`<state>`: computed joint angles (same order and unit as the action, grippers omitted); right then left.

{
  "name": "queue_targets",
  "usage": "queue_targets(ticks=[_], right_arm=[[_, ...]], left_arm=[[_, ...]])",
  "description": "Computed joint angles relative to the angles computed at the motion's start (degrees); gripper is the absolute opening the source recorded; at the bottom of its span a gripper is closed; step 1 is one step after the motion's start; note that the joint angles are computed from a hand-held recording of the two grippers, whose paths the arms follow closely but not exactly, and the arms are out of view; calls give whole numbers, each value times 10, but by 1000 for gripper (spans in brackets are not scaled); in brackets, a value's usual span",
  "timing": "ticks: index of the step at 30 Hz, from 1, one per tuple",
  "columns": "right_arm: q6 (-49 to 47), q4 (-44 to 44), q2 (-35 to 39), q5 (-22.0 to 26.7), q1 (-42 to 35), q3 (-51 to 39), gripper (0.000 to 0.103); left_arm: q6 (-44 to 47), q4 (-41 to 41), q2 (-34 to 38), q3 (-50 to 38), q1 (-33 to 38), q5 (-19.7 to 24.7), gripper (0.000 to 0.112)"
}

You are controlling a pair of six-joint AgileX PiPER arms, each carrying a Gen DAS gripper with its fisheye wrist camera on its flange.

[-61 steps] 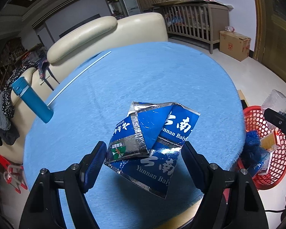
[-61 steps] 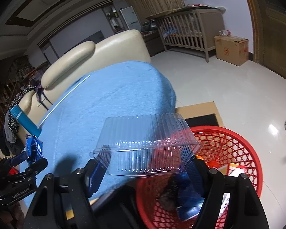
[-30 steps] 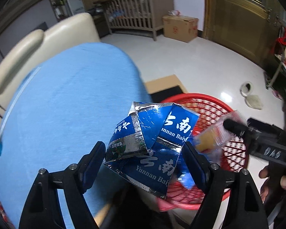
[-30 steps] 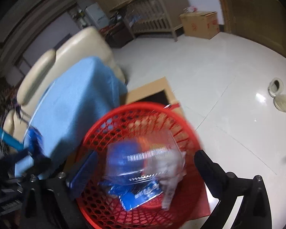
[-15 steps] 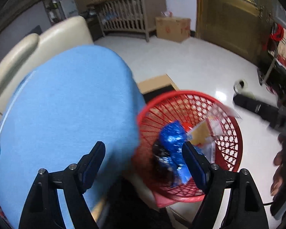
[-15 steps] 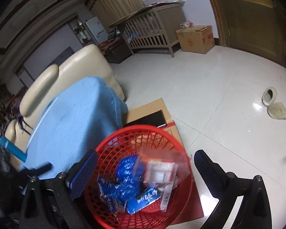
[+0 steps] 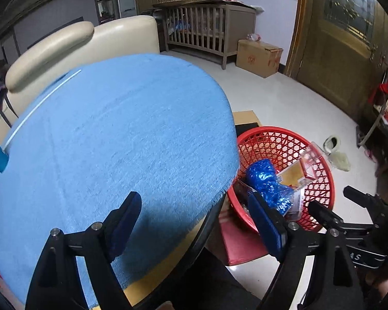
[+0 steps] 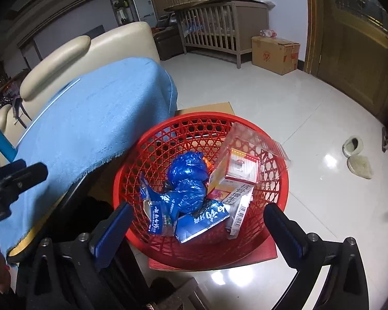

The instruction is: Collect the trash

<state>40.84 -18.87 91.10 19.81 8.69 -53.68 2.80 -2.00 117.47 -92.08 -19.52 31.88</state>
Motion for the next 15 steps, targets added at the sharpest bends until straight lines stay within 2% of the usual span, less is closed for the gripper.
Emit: queue_targets(ticks=[5, 9, 12, 15], right_arm=[[88, -90, -5, 27, 33, -6, 102], [100, -96, 0, 45, 43, -12, 102], [105, -101, -1, 51, 47, -13, 102], [112, -107, 2, 54, 51, -14, 102]], left_arm=[[45, -46, -29, 35, 11, -15, 85], [93, -85, -44, 53, 16, -26, 85], [174, -167, -54, 69, 28, -32, 85], [169, -158, -60, 77, 26, -41, 86]])
